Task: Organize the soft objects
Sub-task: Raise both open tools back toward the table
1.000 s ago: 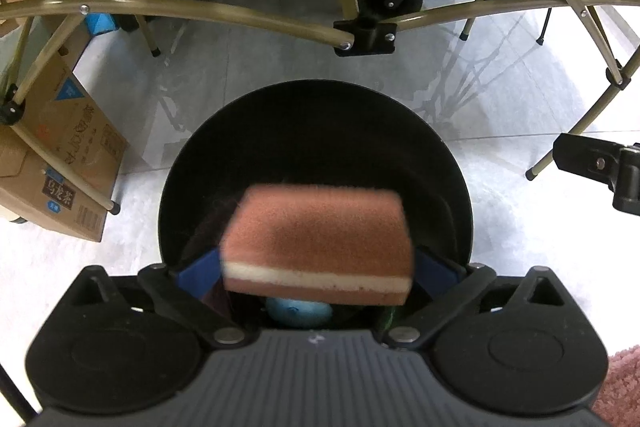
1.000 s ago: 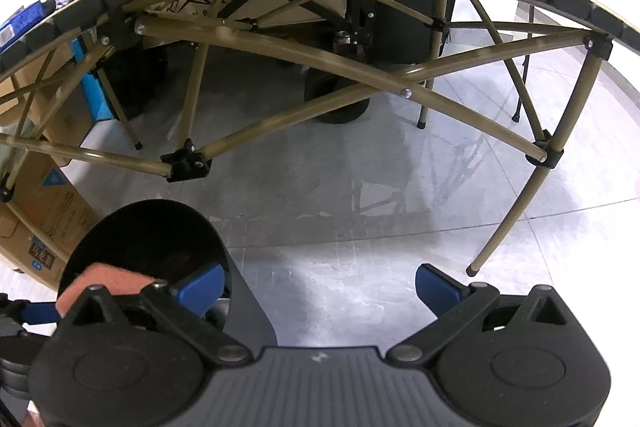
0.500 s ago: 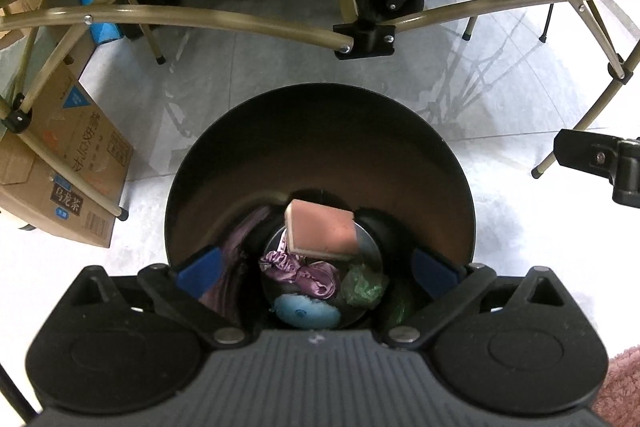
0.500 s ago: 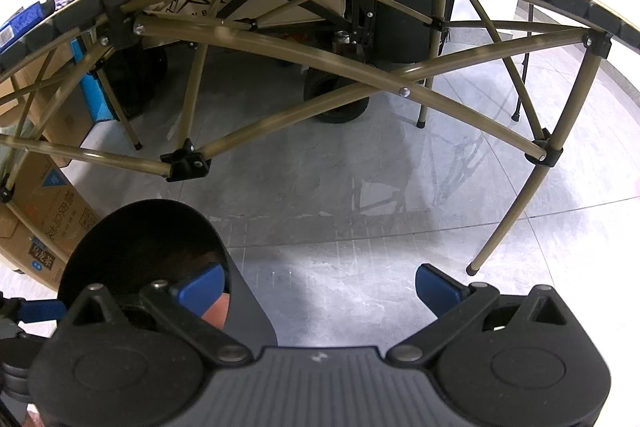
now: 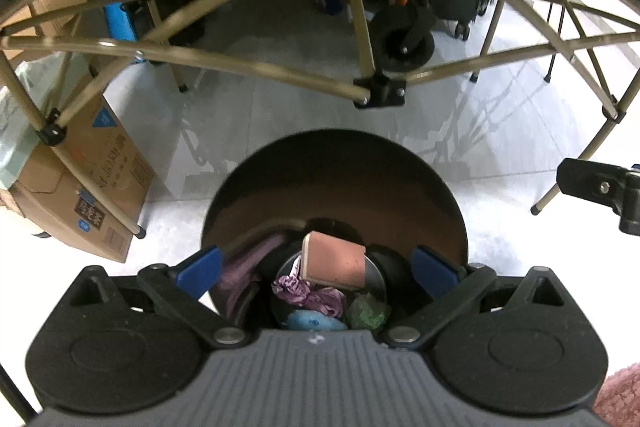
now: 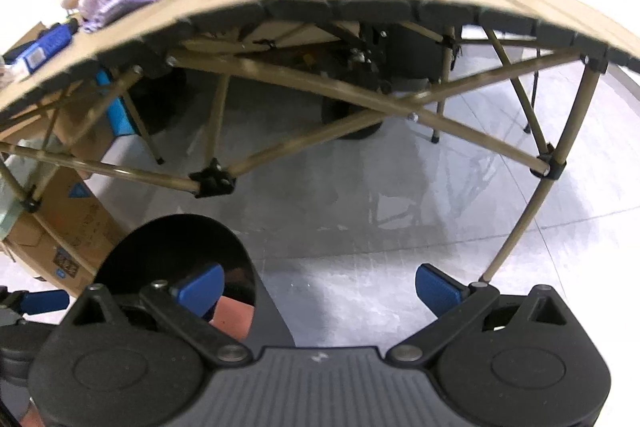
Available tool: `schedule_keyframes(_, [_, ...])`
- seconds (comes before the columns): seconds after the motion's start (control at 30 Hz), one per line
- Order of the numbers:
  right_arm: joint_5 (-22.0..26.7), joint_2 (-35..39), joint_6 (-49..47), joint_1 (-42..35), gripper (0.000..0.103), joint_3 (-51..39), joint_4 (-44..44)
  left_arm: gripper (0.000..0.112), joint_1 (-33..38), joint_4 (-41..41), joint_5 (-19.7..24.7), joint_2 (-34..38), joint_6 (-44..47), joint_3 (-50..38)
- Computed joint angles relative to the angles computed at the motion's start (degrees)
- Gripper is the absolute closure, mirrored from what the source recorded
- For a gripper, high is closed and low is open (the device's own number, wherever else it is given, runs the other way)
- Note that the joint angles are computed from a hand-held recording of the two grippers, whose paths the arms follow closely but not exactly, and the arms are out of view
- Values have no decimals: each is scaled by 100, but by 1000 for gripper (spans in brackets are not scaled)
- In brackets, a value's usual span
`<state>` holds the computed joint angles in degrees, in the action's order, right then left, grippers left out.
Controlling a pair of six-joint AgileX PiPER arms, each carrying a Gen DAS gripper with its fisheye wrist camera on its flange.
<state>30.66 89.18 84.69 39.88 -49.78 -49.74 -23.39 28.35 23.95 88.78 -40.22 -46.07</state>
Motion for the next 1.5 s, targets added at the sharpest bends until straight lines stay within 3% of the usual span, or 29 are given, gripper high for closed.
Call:
schedule_keyframes(0.3, [111, -753, 60, 366, 1, 144, -283, 9, -80, 458, 323, -799, -445, 194])
schedule_keyframes(0.83, [120, -1394, 25, 582, 1, -176, -798, 9, 696, -59, 674, -2034, 157, -248])
schedule_keyframes(1.23, [21, -951, 35, 461, 1, -989, -1273, 9, 1277, -325, 362, -1827, 704, -1121])
schedule_keyframes(1.5, [-182, -448, 195, 263, 1, -1571, -1814, 9, 1507, -304, 243, -1235, 850, -1828])
